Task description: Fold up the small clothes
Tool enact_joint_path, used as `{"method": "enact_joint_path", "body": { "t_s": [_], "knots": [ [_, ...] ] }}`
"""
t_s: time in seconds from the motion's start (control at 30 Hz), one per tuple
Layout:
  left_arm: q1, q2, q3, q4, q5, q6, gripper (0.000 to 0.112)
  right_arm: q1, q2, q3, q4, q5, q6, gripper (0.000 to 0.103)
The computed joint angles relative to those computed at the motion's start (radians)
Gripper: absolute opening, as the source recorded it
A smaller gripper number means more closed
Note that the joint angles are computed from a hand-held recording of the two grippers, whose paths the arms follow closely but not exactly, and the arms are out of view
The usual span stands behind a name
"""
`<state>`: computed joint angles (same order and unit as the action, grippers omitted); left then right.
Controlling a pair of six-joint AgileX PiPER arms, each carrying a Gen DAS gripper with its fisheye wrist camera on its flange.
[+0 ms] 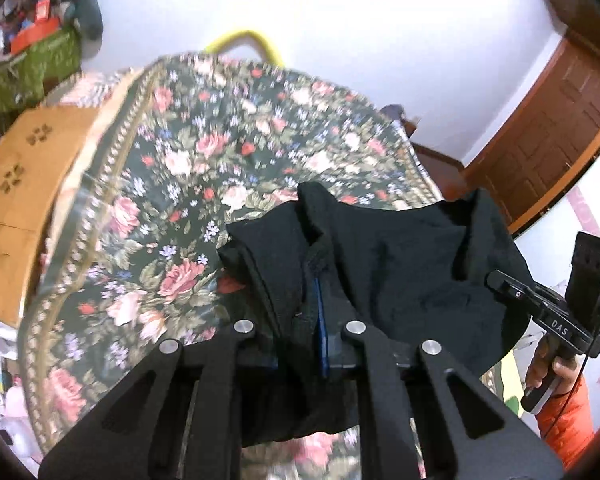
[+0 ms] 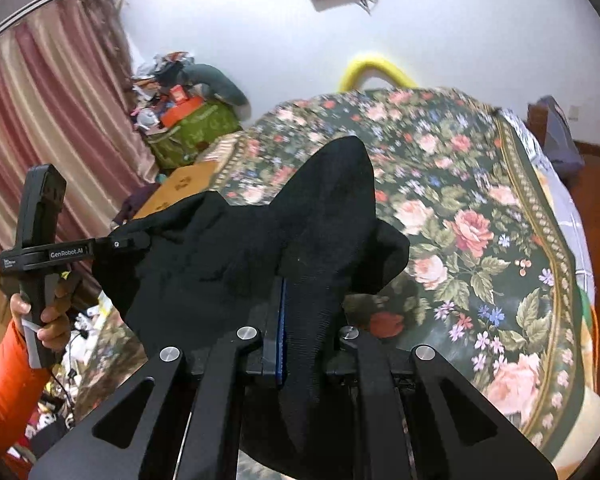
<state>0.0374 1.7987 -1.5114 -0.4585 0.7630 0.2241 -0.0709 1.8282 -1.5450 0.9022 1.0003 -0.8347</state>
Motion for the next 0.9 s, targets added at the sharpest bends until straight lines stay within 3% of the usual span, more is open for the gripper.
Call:
{"method": "enact_joint_path", "body": {
  "t_s": [0.37,0.57,0.67,0.77,0.87,0.9],
  "knots": [
    [0.110,-0.352,0.422,-0.057,-0.051,0.158,0.013,0.007,-0.216,0.294,0.094,0.030,-0.096,0.009],
    [0.198,-0.356,0.595,-0.119,-0.057,0.279,0.013,0.060,-0.238,0.433,0.063,-0.005,-0.109,0.009],
    [0.206,-0.348,0.674,-0.082,-0.107,0.300,0.015,0.087,-0.251,0.492,0.000,-0.077,-0.101,0.009],
    [0.220,-0.345,0.715,-0.064,-0.134,0.303,0.025,0.075,-0.241,0.514,-0.038,-0.091,-0.087,0.014],
    [0.200,-0.359,0.745,0.064,-0.206,0.197,0.035,0.060,-0.247,0.521,-0.069,-0.100,-0.071,0.020],
    [0.209,-0.353,0.739,0.074,-0.200,0.198,0.043,0.050,-0.246,0.514,-0.079,-0.097,-0.057,0.023]
  ]
}}
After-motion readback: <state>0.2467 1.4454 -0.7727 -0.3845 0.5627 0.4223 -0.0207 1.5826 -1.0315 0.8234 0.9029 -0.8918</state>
